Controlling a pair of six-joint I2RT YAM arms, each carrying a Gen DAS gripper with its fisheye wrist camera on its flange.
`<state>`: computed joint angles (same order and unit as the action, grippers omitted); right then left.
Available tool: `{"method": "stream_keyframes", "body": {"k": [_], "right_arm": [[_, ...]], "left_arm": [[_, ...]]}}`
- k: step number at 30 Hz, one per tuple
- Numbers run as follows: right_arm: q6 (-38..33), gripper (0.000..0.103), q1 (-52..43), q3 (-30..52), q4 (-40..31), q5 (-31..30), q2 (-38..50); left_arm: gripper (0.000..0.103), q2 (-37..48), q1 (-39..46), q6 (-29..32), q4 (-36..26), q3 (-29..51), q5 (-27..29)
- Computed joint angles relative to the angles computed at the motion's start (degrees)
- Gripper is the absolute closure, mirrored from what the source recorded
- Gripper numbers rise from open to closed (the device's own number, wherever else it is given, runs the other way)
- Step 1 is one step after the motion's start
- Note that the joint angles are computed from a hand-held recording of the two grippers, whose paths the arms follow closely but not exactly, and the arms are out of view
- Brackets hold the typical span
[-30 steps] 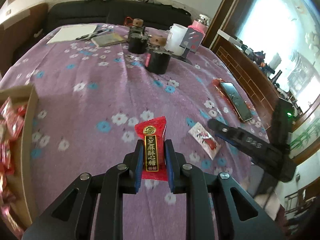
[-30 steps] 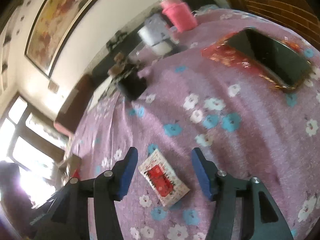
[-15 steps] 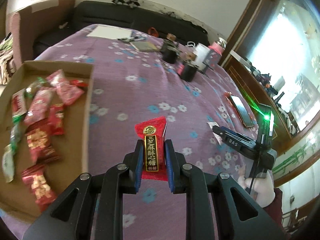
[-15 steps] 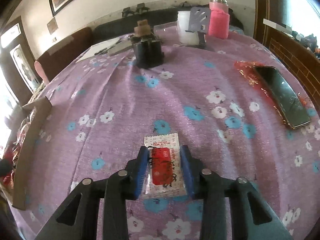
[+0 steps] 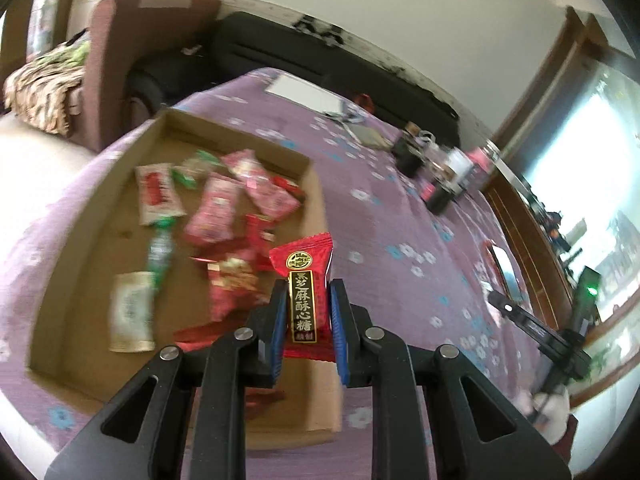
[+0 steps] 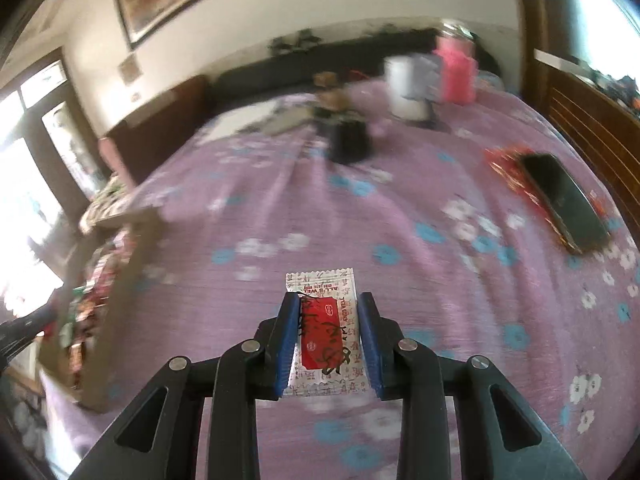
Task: Organize snacks
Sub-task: 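Carry both snacks into the cardboard box and open both tools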
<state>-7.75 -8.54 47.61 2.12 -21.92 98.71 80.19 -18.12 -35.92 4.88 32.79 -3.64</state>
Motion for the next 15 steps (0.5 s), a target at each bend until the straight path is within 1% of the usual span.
{"method": "stream_keyframes", "body": {"k": [3, 8, 12, 15], "right_arm": [[0.5, 0.072, 5.3, -1.9, -1.3, -0.8, -4.1], [2.5, 0.072, 15.8, -2.0, -2.9, -1.2, -6.2], [4.6, 0.073, 23.7, -0.4, -3.8, -0.8, -5.5], [5.7, 0.073, 29.0, 0.5, -3.6, 0.9, -4.5]], "left_arm": [[0.085, -2.4, 2.6, 0.5, -1.3, -1.8, -1.4], [0.085, -4.4, 7.1, 1.9, -3.1, -4.2, -3.4], [0.085, -3.2, 10.9, 2.9, -2.2, -5.6, -1.4], [0.085, -2.4, 12.5, 3.6, -1.2, -6.5, -0.3]]}}
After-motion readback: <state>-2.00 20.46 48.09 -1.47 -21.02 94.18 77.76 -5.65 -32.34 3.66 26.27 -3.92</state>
